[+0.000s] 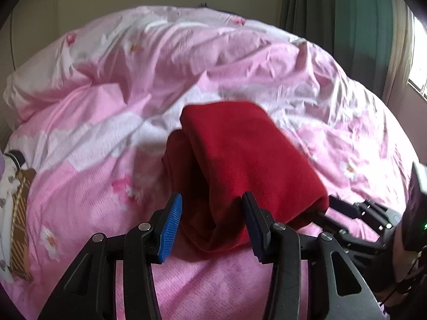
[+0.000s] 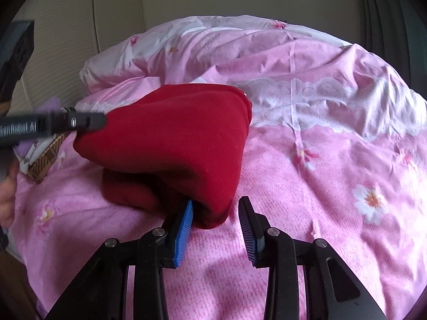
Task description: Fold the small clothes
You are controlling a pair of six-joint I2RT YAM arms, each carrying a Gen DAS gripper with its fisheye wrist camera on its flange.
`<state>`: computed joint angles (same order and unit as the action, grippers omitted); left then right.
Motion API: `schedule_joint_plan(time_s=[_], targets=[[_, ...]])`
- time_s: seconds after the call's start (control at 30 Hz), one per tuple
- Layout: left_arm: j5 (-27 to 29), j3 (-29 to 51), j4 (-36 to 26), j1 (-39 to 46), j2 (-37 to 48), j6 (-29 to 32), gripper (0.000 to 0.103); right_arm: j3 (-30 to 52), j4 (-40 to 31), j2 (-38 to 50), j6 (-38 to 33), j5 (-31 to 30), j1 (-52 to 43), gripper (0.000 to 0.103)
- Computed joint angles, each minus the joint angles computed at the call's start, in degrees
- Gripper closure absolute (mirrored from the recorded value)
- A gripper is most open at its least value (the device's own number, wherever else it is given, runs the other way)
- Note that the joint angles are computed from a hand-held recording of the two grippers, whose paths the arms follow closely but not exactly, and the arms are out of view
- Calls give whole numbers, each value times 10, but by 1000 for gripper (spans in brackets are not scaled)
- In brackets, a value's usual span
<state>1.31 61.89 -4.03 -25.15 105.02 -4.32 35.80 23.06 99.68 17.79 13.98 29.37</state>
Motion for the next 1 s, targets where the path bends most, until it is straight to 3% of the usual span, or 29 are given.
schedule_joint_plan(time_s=[0.07, 0.13, 0.23, 0.4, 0.5, 0.67, 0.7, 0.73, 0.83, 1.0], targets=[[8, -8, 7, 0, 1, -3, 59, 0, 0, -1, 0, 2, 3, 67], [12, -24, 21, -4, -11, 2, 67, 0, -1, 0, 1, 3, 3, 67], [-7, -45, 39, -17, -33, 11, 68, -1, 1, -1, -1, 1, 3, 67], [21, -17, 9, -11, 4, 13, 68, 4, 2, 3, -2, 0, 1, 67], [48, -21, 13, -2, 11, 4, 80, 5, 4, 7, 2, -3, -1, 67], [41, -33, 28, 0, 5, -2, 83, 18, 15, 28, -7, 3, 1, 68], [42, -34, 30, 4, 6, -4, 84, 23, 13, 35, -8, -5, -4, 79], [46, -34, 32, 8, 8, -6, 84, 30, 7, 43, -5, -14, -11, 83], [47, -32, 34, 14, 9, -7, 84, 17, 28, 39, -3, -43, -29, 87], [45, -27, 34, 21, 10, -11, 85, 7, 30, 13, -8, -13, -11, 89]])
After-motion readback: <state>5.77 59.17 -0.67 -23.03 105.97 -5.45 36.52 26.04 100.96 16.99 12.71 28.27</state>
